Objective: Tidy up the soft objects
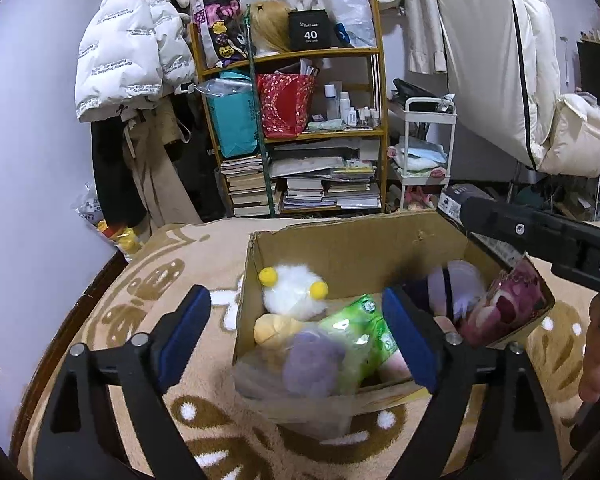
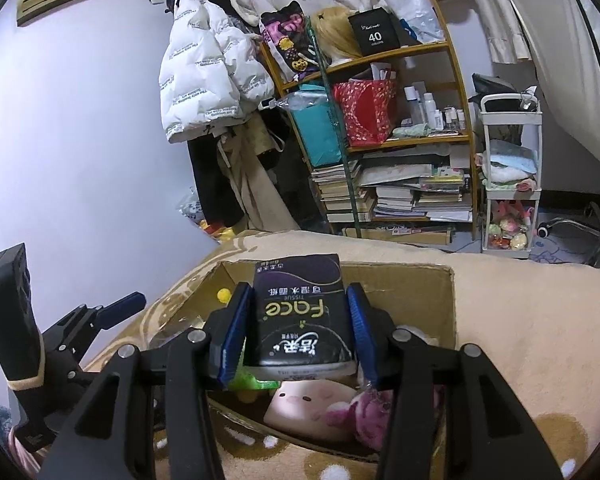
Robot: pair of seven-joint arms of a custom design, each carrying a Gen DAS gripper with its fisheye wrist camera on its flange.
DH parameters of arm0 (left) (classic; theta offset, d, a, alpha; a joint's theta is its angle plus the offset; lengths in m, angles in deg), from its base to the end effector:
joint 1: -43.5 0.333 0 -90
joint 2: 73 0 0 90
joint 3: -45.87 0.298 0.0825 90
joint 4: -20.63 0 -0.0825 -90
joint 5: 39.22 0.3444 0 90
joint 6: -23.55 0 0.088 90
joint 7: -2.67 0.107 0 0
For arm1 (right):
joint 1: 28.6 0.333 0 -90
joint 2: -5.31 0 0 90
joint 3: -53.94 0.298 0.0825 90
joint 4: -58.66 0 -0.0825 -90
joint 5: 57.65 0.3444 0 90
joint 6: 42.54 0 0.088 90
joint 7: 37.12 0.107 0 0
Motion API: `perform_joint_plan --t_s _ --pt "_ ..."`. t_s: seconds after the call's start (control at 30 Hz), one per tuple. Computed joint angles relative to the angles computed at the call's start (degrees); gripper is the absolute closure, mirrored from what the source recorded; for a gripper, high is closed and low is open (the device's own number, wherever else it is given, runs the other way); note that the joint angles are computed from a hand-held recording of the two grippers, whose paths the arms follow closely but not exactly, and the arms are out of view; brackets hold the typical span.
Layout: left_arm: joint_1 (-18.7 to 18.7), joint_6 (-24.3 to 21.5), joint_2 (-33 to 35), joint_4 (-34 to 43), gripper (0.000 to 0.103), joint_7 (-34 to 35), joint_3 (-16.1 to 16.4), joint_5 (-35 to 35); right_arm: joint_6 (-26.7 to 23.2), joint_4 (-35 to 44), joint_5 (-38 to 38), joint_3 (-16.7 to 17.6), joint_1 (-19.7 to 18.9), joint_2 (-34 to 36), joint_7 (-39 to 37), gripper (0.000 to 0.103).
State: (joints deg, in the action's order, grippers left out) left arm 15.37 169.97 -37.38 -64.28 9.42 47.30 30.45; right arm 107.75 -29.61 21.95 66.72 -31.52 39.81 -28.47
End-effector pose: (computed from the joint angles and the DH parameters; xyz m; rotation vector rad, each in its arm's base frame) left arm 0.6181 -0.3297 0.3574 -1.6538 1.5523 -0.6430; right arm 0.6852 0.0667 0.3494 -1.7166 1.1550 -0.2092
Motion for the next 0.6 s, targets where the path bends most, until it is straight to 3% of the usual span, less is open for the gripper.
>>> perform_joint_plan --t_s 0.1,0.3,0.5,0.6 --pt "-0.06 -0.53 -0.34 -0.42 0.013 -0.19 -0.07 -0.34 0.34 -0.77 1.34 0.15 -0.4 -0.66 -0.53 0.041" --pt "-0.06 -1.62 -2.05 -2.55 0.008 -1.65 -0.45 -0.19 0.77 -1.36 1.56 -0.67 -0.29 -1.56 0.06 0.034" --pt "-0.67 -6.05 -5.07 -5.67 0.003 -3.22 -1.54 0.29 2.55 -4.25 2.41 -1.4 -0.27 -4.19 -1.46 0.022" --pt "-1.09 -8.16 -7.26 -8.09 0.002 -5.62 -2.23 2.29 2.82 -6.16 2.84 -2.11 -0.21 -5.96 -1.73 0.01"
